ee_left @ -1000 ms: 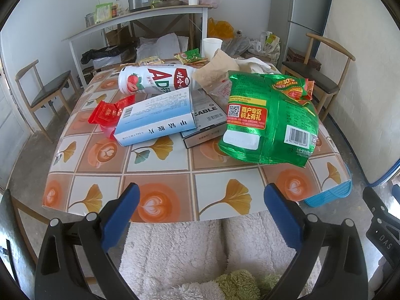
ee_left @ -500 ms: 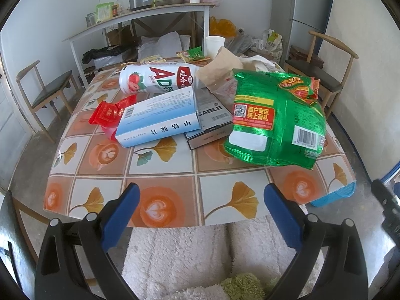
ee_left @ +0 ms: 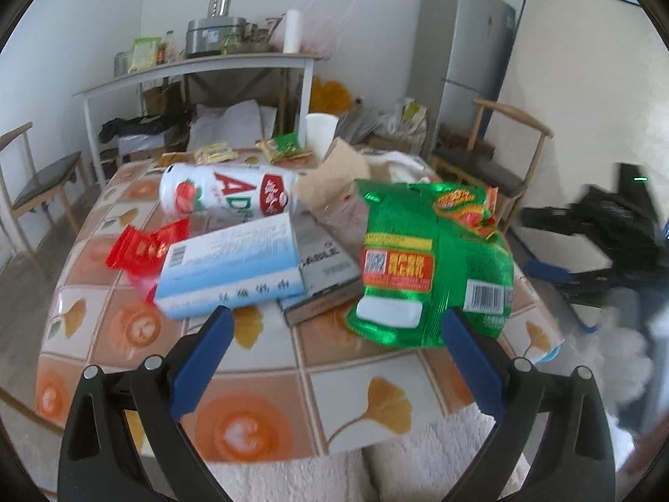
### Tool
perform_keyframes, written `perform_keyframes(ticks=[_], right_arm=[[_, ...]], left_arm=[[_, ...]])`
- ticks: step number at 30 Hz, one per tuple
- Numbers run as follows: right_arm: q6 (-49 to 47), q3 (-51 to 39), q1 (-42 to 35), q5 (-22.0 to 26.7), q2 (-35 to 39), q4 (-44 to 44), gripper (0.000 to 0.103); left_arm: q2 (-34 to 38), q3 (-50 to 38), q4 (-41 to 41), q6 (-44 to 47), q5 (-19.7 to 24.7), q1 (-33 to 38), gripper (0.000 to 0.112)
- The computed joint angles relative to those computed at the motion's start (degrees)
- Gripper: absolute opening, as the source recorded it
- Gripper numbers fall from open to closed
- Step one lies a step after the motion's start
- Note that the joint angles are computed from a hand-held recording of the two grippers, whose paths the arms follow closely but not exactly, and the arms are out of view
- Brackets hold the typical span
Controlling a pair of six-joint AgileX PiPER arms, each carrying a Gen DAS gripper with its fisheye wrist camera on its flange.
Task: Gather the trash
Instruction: 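Grasp the green-and-red snack wrapper on the table with the right gripper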
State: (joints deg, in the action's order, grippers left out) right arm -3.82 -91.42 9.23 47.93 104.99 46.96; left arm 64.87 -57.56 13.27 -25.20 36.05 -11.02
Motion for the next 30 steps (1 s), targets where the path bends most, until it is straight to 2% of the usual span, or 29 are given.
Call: perform_keyframes(ticks=[1, 4, 6, 7, 8, 9, 12, 15, 21, 22, 24, 26, 30], right_arm=[[2.02, -4.15, 0.58, 1.21, 3.98, -0.12, 0.075], [2.90, -10.32, 0.40, 5.28, 9.25, 1.40, 0.067], [3.69, -13.67, 0.79, 7.17, 11.91, 1.83, 0.047], [3.84, -14.32, 0.39, 8.01, 12.20, 2.48, 0.042], [3.62, -14.43, -0.16, 8.71, 12.18, 3.06, 0.029], [3.86, -14.77, -0.22, 8.88, 12.31, 3.08, 0.022], [1.21, -13.40, -1.90, 9.83, 12.05, 6.90, 0.015], [-4.35, -9.05, -4.43, 11.30, 11.35, 16.45, 0.010], [-10.54, -3.39, -8.34, 14.36, 9.57, 26.76, 0.005], [-13.02, -0.15, -9.90, 15.13, 7.73, 28.96, 0.005], [-15.34, 2.75, -11.93, 16.13, 6.14, 31.71, 0.004], [-18.52, 6.55, -14.74, 17.49, 4.11, 35.64, 0.004], [-22.06, 11.80, -20.56, 19.19, 0.92, 39.94, 0.004]], left_arm=[[0.39, -0.12, -0.83, 0.97, -0.47, 0.36, 0.097], [1.64, -0.17, -5.26, 5.56, -2.10, 2.12, 0.095], [2.57, -0.24, -7.93, 8.41, -2.85, 3.24, 0.093], [2.83, -0.14, -9.11, 9.59, -3.20, 3.67, 0.092], [3.22, -0.14, -10.59, 11.17, -3.55, 4.19, 0.091], [3.37, 0.03, -11.78, 12.40, -3.83, 4.56, 0.090], [3.68, 0.49, -15.99, 16.97, -4.75, 6.14, 0.087], [3.71, 0.89, -18.51, 19.71, -5.80, 7.63, 0.083], [3.39, -0.76, -24.09, 26.14, -5.87, 11.63, 0.076], [3.61, -1.51, -26.82, 28.97, -5.61, 12.90, 0.075], [5.00, -4.12, -34.37, 35.52, -3.70, 15.93, 0.072], [8.25, -8.75, -42.01, 41.09, 0.13, 19.43, 0.069], [16.40, -19.95, -46.79, 42.45, 7.37, 22.29, 0.064]])
